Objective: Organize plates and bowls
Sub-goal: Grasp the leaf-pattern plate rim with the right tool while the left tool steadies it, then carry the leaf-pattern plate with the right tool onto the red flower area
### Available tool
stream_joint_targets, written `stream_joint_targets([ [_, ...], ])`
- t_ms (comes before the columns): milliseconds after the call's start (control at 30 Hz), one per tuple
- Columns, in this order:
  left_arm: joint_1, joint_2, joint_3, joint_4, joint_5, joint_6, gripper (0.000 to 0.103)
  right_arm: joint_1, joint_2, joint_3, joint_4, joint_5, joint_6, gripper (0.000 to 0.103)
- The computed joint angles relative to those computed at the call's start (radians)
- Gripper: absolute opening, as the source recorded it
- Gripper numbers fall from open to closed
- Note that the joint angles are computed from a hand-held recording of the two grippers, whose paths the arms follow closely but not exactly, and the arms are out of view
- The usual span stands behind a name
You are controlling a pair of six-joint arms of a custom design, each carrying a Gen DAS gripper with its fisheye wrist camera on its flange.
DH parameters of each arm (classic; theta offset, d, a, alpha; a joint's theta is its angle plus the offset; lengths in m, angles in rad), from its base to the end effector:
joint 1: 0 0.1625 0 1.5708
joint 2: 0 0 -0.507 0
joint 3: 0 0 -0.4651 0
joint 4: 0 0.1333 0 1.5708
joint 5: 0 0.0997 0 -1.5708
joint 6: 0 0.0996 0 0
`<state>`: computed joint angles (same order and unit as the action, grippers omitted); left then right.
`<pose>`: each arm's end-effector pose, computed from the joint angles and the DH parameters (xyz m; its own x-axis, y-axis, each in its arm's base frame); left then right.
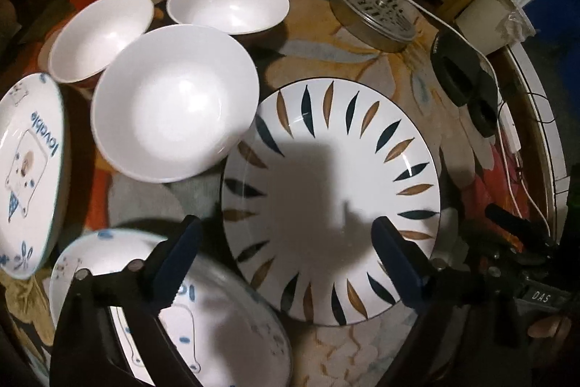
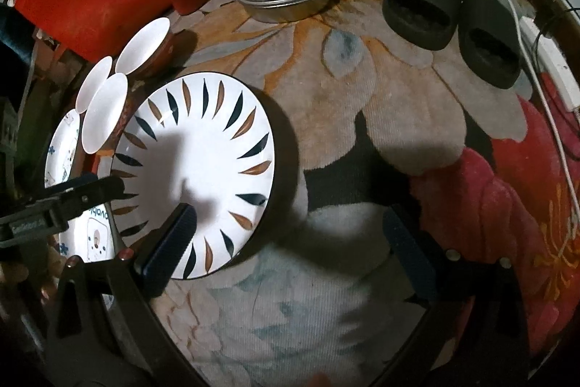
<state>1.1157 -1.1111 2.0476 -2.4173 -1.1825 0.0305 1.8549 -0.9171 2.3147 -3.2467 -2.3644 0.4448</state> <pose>-0.1064 -0.6065 0.1415 -0.8027 0.4645 -0.3742 0.4625 0.8808 0.1013 0.2009 -0.4659 0.0671 -0.7732 0.3894 0.5006 0.0700 0.8369 -0.5429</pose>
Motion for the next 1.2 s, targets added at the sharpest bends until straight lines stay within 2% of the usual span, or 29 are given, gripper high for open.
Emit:
stream_joint_targets([
  [67, 0.007, 0.019, -0.024, 0.033, -0.013, -0.01, 0.087, -0.014, -0.001, -0.001, -0.016, 0.02, -0.021, 0.103],
  [133, 0.009, 0.041, -0.036, 0.047, 0.008, -0.008, 0.081, -0.03, -0.003, -0.003, -0.033, 0.046, -0.034, 0.103],
  [233, 0.022, 0.062, -0.056, 0.08, 0.023, -0.017, 0.061, -0.057, -0.003, -0.012, -0.048, 0.087, -0.049, 0.101],
  [300, 0.027, 0.061, -0.055, 0.077, 0.032, -0.012, 0.047, -0.077, -0.008, -0.016, -0.04, 0.118, -0.05, 0.09],
  [333, 0.029, 0.061, -0.056, 0.077, 0.036, -0.007, 0.045, -0.09, -0.01, -0.019, -0.032, 0.143, -0.049, 0.089],
  [500, 0.029, 0.06, -0.059, 0.084, 0.056, 0.008, 0.034, -0.149, -0.017, -0.024, 0.034, 0.251, -0.027, 0.056],
  [567, 0.029, 0.06, -0.056, 0.074, 0.067, 0.024, 0.031, -0.154, -0.014, -0.022, 0.024, 0.257, -0.048, 0.051],
  [633, 0.026, 0.058, -0.053, 0.075, 0.078, 0.043, 0.03, -0.164, -0.016, -0.023, 0.029, 0.299, -0.073, 0.034],
  [667, 0.024, 0.057, -0.052, 0.075, 0.083, 0.05, 0.029, -0.166, -0.014, -0.028, 0.045, 0.304, -0.075, 0.02],
  [700, 0.023, 0.058, -0.051, 0.074, 0.086, 0.057, 0.029, -0.165, -0.012, -0.031, 0.047, 0.309, -0.082, 0.013],
  [767, 0.02, 0.058, -0.045, 0.067, 0.096, 0.071, 0.029, -0.147, -0.003, -0.042, 0.063, 0.274, -0.084, 0.014],
  [900, 0.018, 0.046, -0.031, 0.053, 0.074, 0.08, 0.029, -0.145, -0.009, -0.031, 0.052, 0.267, -0.087, 0.014],
  [1200, -0.045, 0.012, 0.032, -0.018, 0.04, 0.123, 0.027, -0.132, -0.078, 0.048, 0.001, 0.246, -0.072, 0.014],
])
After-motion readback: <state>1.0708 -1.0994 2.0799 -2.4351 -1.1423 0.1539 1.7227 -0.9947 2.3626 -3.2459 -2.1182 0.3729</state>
